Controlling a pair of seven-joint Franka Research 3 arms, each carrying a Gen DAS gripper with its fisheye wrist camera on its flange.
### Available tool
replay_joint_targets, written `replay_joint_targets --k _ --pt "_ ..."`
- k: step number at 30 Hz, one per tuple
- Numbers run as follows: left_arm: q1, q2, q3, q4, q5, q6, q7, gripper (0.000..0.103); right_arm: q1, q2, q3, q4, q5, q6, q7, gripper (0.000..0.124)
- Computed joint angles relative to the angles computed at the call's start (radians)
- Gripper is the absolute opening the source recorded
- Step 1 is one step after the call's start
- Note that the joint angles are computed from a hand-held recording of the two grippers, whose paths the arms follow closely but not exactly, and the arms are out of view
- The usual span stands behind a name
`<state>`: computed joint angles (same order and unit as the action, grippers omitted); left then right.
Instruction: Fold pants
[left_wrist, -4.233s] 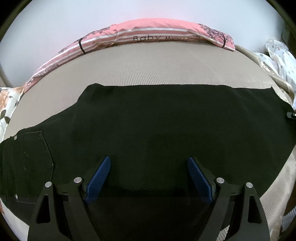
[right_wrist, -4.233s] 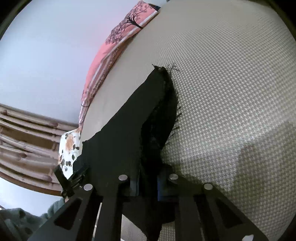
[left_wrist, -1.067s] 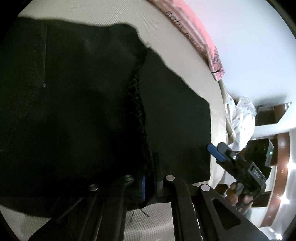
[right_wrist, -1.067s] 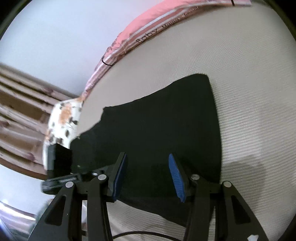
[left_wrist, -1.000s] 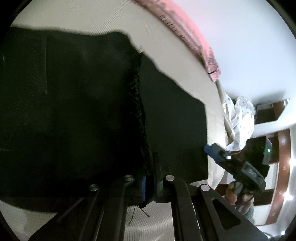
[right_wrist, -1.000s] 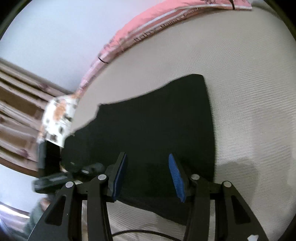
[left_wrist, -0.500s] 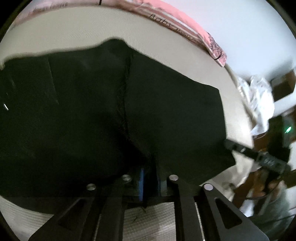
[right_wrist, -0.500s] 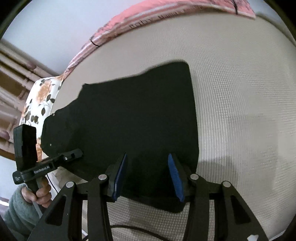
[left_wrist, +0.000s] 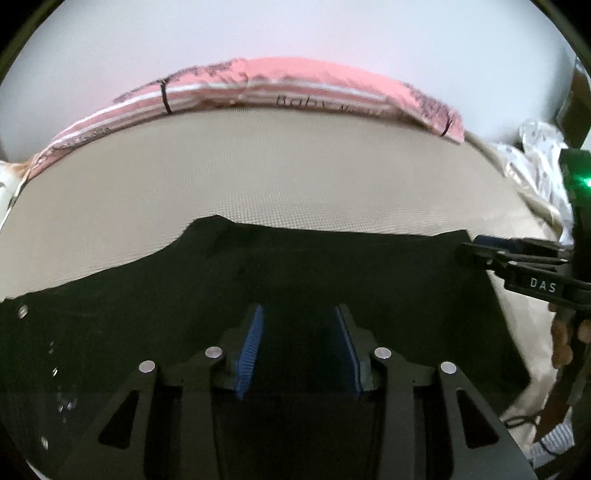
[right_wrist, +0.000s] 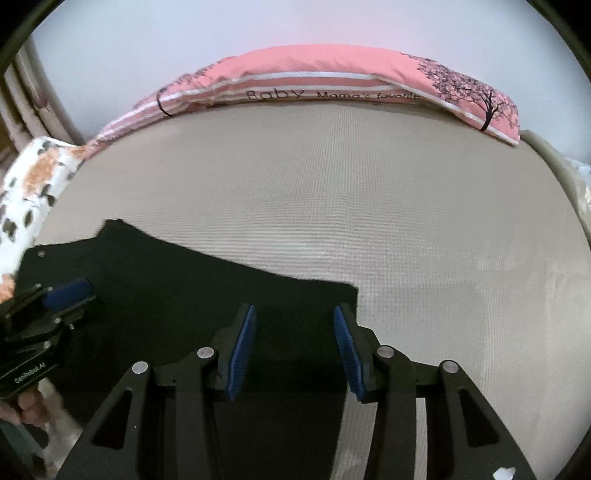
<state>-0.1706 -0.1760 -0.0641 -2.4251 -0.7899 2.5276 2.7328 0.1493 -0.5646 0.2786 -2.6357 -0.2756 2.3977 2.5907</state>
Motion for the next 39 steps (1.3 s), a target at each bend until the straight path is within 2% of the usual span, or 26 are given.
replay_joint_targets --k 2,5,11,15,28,32,34,39 --pt "0.003 0.042 -0.018 0.017 0.048 0.026 -0.04 0.041 -0.01 0.019 -0.001 0.0 -0.006 0.008 0.011 0.042" --pt "-0.01 0.052 -0.031 0.003 0.015 0.098 0.016 0.048 -0.012 0.016 -0.004 -0.003 -0.015 0.014 0.012 0.042" --pt "0.002 0.059 -0.033 0.014 0.019 0.08 0.0 0.049 -0.008 0.012 -0.01 -0.006 -0.009 0.012 0.002 0.043" --pt "0.0 0.033 -0.032 -0.012 0.033 0.09 -0.011 0.05 -0.006 -0.007 0.021 0.0 -0.016 -0.027 0.047 0.042" --pt "-0.031 -0.107 0.047 -0.159 0.016 0.115 0.021 0.056 0.138 -0.045 0.082 0.003 0.054 -0.179 0.12 0.044" --pt "-0.041 -0.169 0.061 -0.209 0.062 0.147 -0.017 0.058 0.174 -0.037 0.091 0.013 0.064 -0.184 0.142 0.044" --pt "-0.05 -0.206 0.089 -0.224 0.078 0.129 -0.029 0.064 0.188 -0.022 0.091 0.023 0.066 -0.176 0.146 0.044" --pt "-0.038 -0.28 0.169 -0.23 0.111 0.066 -0.052 0.066 0.216 0.021 0.082 0.045 0.071 -0.125 0.145 0.044"
